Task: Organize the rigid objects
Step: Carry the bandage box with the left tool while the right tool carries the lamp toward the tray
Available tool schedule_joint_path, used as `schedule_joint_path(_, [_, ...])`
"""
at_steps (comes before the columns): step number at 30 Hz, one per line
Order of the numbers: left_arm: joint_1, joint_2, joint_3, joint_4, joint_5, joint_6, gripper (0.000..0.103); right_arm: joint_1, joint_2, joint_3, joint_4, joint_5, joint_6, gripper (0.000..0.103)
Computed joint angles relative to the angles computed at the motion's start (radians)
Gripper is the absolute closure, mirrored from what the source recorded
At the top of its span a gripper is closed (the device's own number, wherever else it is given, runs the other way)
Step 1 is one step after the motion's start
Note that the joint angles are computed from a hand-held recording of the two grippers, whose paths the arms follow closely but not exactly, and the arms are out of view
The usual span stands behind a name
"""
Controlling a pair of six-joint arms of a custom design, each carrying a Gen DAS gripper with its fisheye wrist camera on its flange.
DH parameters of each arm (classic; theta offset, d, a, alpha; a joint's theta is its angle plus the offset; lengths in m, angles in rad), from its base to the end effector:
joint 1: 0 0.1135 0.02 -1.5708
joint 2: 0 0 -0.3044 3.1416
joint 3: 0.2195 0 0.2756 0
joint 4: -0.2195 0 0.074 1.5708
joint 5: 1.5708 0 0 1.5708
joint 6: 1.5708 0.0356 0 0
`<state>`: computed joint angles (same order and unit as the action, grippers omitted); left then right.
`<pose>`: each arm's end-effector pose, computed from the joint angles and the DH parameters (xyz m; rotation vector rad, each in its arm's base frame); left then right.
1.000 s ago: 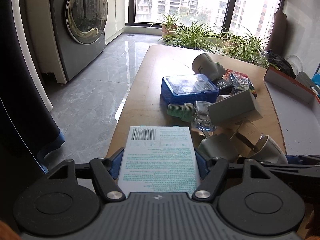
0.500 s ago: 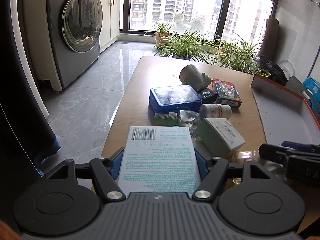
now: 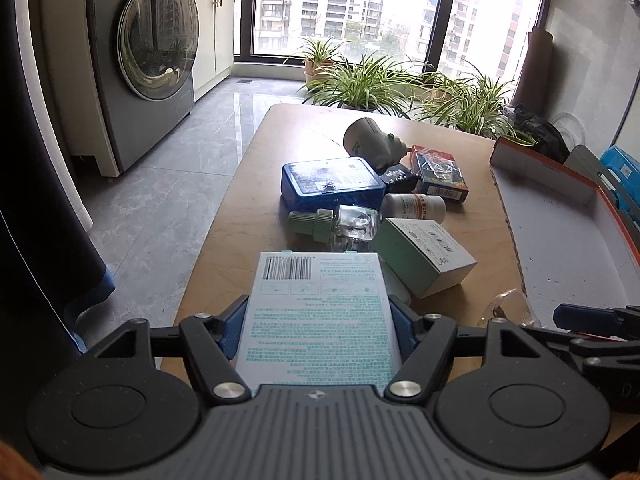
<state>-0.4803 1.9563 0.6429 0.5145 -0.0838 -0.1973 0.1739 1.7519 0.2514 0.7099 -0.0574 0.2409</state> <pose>0.3005 -0.1532 0.0723 0.2952 2.3595 -0.2271 0.2268 0.0419 0.0710 0.0516 2.3755 0.2679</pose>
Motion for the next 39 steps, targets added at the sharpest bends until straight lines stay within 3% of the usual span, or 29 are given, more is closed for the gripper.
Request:
schedule_joint_path(6, [0.006, -0.004, -0.012, 0.01, 0.017, -0.007, 0.031, 0.102, 0.053, -0.009, 0.055, 0.097, -0.127, 0.002])
schedule_joint_path(13, [0.019, -0.007, -0.032, 0.029, 0.029, -0.019, 0.031, 0.158, 0.139, -0.014, 0.142, 0.136, -0.246, 0.001])
schedule_joint_path(17, [0.021, -0.007, -0.033, 0.031, 0.031, -0.02, 0.031, 0.136, 0.202, 0.021, 0.114, 0.103, -0.269, 0.001])
schedule_joint_path(22, [0.022, -0.004, -0.033, 0.035, 0.034, -0.021, 0.031, 0.121, 0.284, 0.006, 0.249, 0.081, -0.256, 0.002])
schedule_joint_path(27, [0.021, -0.004, -0.034, 0.035, 0.034, -0.022, 0.031, 0.091, 0.289, -0.001, 0.272, 0.034, -0.242, 0.003])
schedule_joint_path(39, [0.002, -0.035, -0.052, 0.046, 0.027, -0.024, 0.031, -0.014, 0.119, -0.075, 0.318, -0.077, -0.149, 0.003])
